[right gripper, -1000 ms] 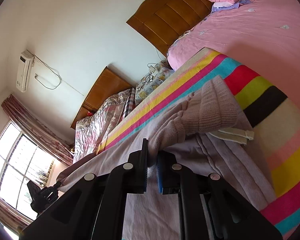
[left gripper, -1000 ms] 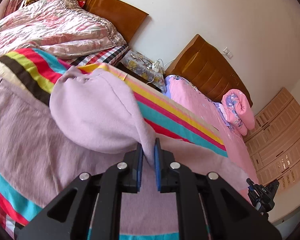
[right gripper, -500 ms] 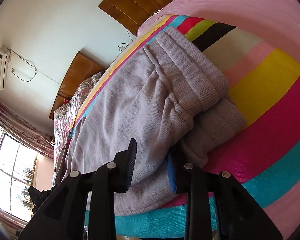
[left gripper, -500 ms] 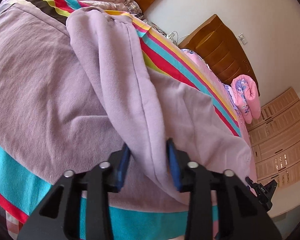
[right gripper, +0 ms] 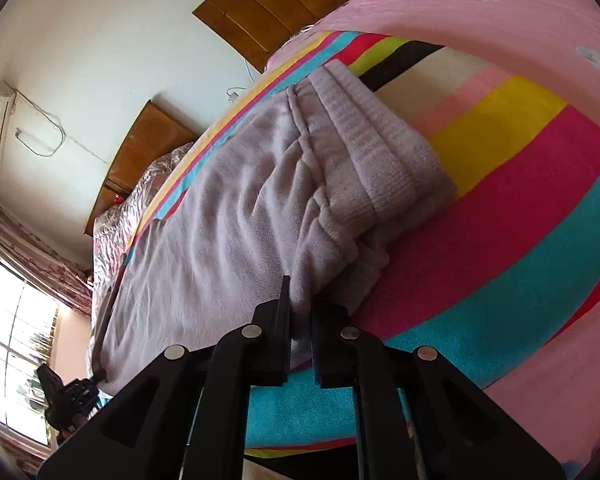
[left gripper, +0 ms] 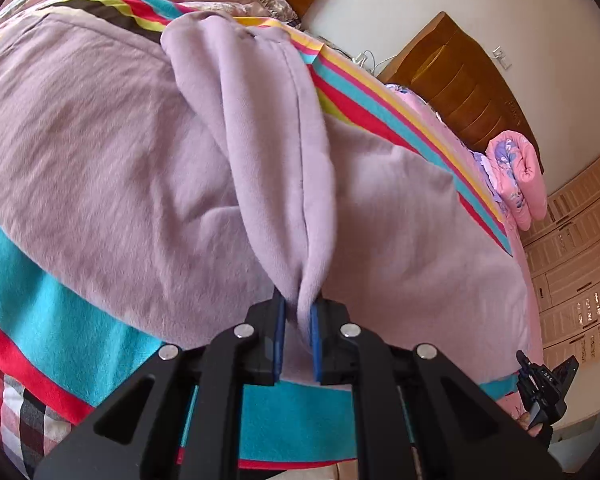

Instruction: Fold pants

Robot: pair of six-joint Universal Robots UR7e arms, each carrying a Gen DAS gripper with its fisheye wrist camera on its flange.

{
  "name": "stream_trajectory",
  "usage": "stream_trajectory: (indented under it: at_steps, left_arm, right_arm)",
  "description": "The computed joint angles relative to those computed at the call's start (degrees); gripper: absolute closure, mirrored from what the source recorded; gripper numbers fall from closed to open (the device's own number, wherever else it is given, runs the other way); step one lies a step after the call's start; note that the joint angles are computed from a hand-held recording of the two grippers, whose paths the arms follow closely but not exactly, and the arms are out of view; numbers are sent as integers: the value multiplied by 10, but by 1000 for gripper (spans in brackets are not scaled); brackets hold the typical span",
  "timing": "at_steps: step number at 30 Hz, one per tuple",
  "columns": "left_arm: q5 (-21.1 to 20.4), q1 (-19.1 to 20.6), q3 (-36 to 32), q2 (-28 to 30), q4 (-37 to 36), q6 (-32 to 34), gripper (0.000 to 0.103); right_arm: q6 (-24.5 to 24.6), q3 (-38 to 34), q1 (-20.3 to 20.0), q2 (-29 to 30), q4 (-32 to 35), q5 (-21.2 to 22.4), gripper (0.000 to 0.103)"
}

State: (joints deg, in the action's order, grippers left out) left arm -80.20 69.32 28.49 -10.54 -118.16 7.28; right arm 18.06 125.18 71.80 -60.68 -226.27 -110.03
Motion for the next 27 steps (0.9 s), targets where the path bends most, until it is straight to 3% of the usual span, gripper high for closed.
stream_trajectory:
  at_steps: [5, 9, 11, 13, 14, 16, 17, 18, 19, 22, 25, 27]
  left_arm:
    - [-7, 0, 28, -11, -36, 7, 89]
    - [-17, 1, 30, -10, -37, 6, 73]
    - [-17, -2, 34, -12, -39, 7, 67]
    - [-24, -2, 32, -11, -37, 3, 63]
    - [-31, -1, 33, -12, -38, 0, 59]
    - [-30, -2, 41, -14, -47, -1, 58]
    - [-24, -4, 43, -14, -50, 1, 62]
    - [-16, -6, 43, -13, -52, 5, 82]
    - [-6, -9, 38, -10, -55, 8, 88]
    - [-11, -8, 42, -15, -63, 6, 90]
    - [-4, -3, 36, -6, -61, 11, 89]
    - [-10, -2, 75, -19, -114, 40, 87]
  right_arm:
    - [-20, -13, 24, -9, 22, -36, 96]
    - [-13, -6, 14, 0, 10, -19, 86]
    - [-19, -6, 21, 1, 9, -14, 66]
    - [-22, -11, 27, 1, 21, -9, 53]
    - [-22, -15, 31, 2, 33, -11, 53]
    - [-26, -23, 39, 10, 36, -27, 56]
    - [-25, -26, 41, 13, 40, -34, 76]
    - [-22, -26, 41, 13, 45, -36, 88]
    - [-24, -24, 43, 17, 31, -37, 92]
    - [-60, -29, 77, 28, 5, -91, 94]
    - [-53, -35, 70, 30, 34, -106, 94]
    - [-76, -40, 61, 49, 12, -107, 96]
